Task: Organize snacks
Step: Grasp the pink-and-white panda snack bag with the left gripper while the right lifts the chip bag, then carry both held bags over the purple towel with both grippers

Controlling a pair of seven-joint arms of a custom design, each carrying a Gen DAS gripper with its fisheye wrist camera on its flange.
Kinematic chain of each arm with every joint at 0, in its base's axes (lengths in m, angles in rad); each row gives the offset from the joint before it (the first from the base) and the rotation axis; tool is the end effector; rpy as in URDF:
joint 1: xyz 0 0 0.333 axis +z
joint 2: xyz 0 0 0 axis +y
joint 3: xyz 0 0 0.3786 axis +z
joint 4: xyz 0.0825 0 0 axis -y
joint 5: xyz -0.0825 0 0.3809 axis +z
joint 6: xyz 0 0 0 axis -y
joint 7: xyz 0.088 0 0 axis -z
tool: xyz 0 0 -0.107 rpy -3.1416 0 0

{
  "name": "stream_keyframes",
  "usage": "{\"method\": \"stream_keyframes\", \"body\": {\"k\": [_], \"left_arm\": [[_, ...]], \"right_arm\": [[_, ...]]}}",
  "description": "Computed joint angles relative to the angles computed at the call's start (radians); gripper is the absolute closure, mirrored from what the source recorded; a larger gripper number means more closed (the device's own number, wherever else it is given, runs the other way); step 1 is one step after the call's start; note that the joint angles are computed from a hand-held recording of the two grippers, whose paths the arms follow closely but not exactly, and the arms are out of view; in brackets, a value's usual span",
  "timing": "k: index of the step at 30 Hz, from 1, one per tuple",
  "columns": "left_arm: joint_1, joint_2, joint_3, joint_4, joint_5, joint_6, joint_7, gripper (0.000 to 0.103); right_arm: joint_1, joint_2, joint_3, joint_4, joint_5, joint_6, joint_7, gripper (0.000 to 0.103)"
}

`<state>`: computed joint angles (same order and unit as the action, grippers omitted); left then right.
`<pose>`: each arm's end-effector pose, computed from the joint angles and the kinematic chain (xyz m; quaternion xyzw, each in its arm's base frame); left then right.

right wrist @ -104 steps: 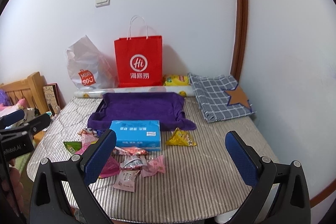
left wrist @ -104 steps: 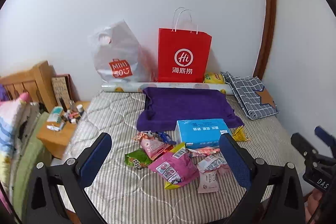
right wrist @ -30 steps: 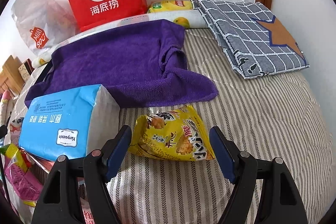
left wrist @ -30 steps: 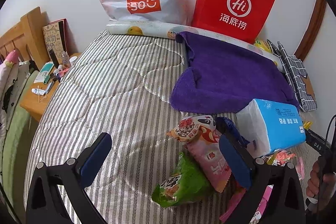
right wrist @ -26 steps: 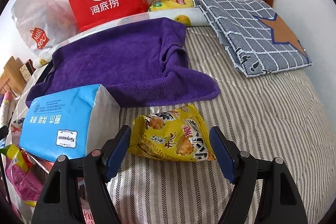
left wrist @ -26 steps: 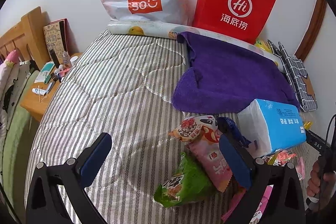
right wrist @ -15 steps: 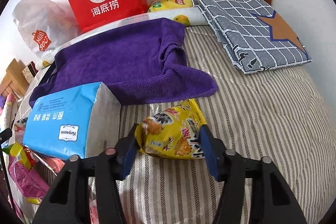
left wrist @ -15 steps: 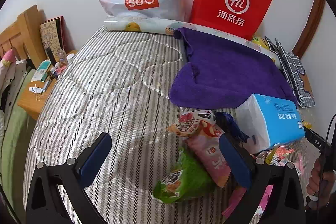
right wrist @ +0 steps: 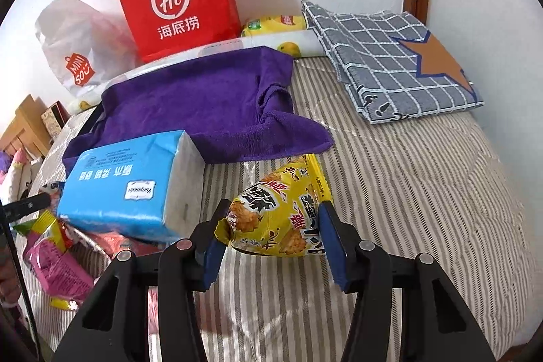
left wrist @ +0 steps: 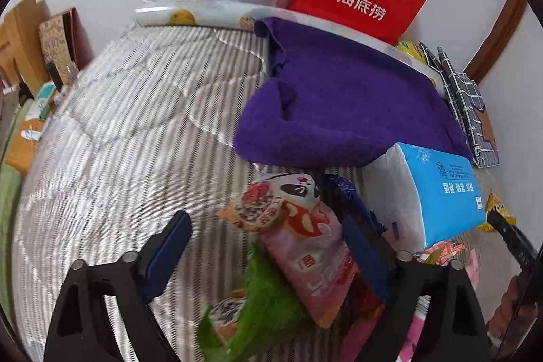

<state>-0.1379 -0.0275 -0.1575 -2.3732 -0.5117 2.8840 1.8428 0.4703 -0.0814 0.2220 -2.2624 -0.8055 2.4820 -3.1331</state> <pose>0.5125 -0.1269 0.4541 -0.6400 0.7130 -0.2717 0.0905 0.4017 0.3400 0.4882 -0.5599 0.7637 -0.2279 0.2265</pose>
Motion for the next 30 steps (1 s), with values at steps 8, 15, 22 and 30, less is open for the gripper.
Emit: {"method": "stream_keyframes", "body": {"k": [8, 15, 22, 30], "left_arm": [[-0.002, 0.005, -0.008, 0.037, -0.093, -0.072, 0.079, 0.057], [-0.018, -0.052, 0.012, 0.012, -0.192, -0.067, 0.174, 0.066], [-0.045, -0.125, 0.051, -0.027, -0.261, -0.040, 0.230, 0.068], [-0.080, -0.212, 0.092, -0.070, -0.282, -0.015, 0.252, 0.068]], "right_arm": [[0.001, -0.049, 0.023, -0.029, 0.004, -0.030, 0.035, 0.052], [0.004, -0.061, 0.040, -0.030, 0.005, -0.044, 0.048, 0.052], [0.018, -0.075, 0.060, -0.006, -0.004, -0.080, 0.045, 0.052], [0.033, -0.103, 0.085, 0.013, -0.021, -0.116, 0.054, 0.052]]}}
